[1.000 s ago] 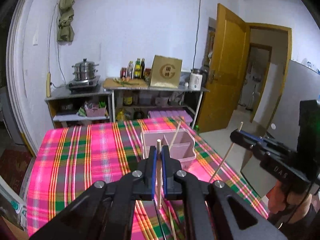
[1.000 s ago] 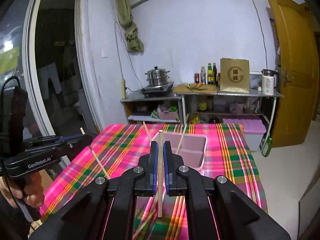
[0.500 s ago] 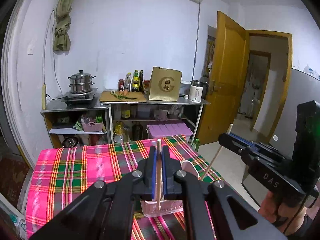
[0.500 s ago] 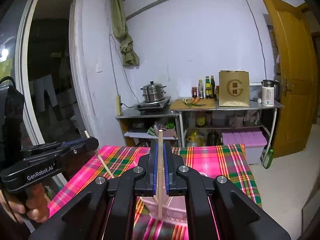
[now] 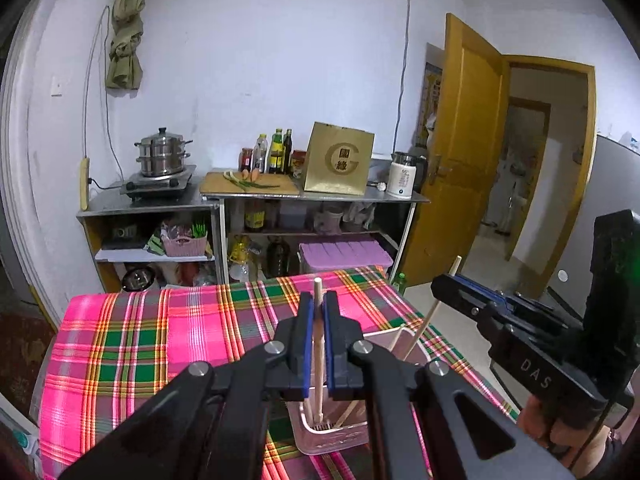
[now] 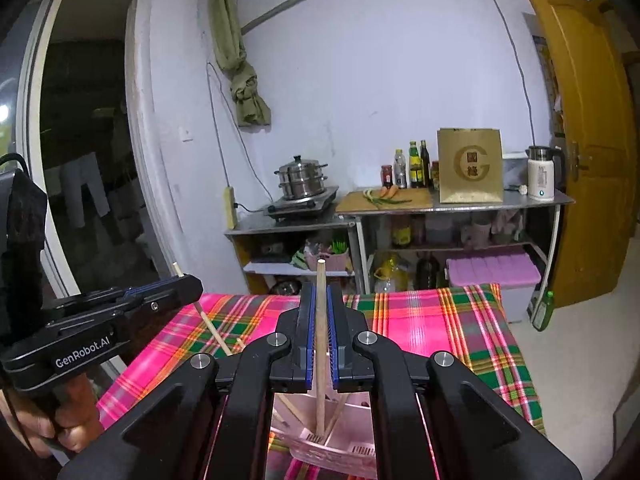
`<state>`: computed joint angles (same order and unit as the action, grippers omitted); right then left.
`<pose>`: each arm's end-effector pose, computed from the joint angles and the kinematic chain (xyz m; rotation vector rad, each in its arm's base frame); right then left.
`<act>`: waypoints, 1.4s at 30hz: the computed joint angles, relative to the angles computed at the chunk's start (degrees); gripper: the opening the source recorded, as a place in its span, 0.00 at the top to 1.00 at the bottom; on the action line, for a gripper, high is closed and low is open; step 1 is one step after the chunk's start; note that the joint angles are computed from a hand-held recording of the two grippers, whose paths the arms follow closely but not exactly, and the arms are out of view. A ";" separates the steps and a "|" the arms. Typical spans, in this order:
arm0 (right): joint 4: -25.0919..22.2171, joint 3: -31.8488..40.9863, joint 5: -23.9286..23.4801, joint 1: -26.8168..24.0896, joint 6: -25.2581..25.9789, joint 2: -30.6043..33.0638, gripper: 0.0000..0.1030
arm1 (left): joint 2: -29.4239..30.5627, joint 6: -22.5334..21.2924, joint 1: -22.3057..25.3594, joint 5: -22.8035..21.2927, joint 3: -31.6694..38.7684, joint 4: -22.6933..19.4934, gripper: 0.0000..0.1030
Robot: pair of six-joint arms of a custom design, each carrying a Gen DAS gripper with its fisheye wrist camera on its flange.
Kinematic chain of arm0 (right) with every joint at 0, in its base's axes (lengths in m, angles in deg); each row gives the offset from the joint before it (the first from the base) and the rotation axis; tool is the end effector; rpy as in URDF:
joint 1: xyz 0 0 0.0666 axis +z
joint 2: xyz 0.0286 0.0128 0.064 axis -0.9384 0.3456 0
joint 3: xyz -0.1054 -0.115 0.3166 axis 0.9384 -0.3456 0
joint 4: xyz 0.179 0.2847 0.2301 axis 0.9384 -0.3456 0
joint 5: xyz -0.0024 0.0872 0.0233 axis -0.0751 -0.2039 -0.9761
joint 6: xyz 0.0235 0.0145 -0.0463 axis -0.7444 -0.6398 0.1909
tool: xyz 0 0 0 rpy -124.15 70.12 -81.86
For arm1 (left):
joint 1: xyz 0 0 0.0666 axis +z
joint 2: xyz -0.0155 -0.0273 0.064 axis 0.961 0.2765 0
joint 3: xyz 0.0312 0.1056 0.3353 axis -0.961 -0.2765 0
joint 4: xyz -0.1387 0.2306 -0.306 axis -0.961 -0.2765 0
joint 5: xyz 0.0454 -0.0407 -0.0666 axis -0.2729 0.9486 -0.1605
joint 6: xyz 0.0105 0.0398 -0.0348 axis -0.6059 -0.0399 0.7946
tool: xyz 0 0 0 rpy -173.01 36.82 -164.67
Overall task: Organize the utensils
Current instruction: 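Open both tools to release the chopsticks into the basket, then withdraw both tools back toward the remaining chopsticks on the table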
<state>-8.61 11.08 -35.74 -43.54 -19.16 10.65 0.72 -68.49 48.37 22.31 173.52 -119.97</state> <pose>0.3283 0.1663 0.6622 -0.3862 1.9274 0.5240 0.2971 -0.1331 0.6870 0.0297 2.0478 -0.1940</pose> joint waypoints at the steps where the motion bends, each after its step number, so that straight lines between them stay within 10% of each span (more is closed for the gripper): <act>1: 0.11 -0.61 0.09 0.08 0.08 0.00 0.95 | -0.12 -0.04 0.21 0.26 -0.71 0.23 0.95; 20: -2.85 -5.09 -0.98 -1.21 0.43 1.08 0.94 | -0.88 2.50 1.50 2.63 -8.33 -0.18 0.94; 27: -3.89 -6.05 -1.62 -2.05 0.19 -0.58 0.81 | -3.45 3.76 1.22 3.06 -9.75 0.04 0.77; 42: -6.53 -15.95 -1.71 -1.75 0.02 -17.10 0.81 | -17.71 11.83 -11.85 -9.96 -18.80 -5.12 0.70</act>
<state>-15.14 -4.87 -37.45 -45.29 -19.15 -6.45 -16.99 -56.67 36.52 12.35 154.72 -125.09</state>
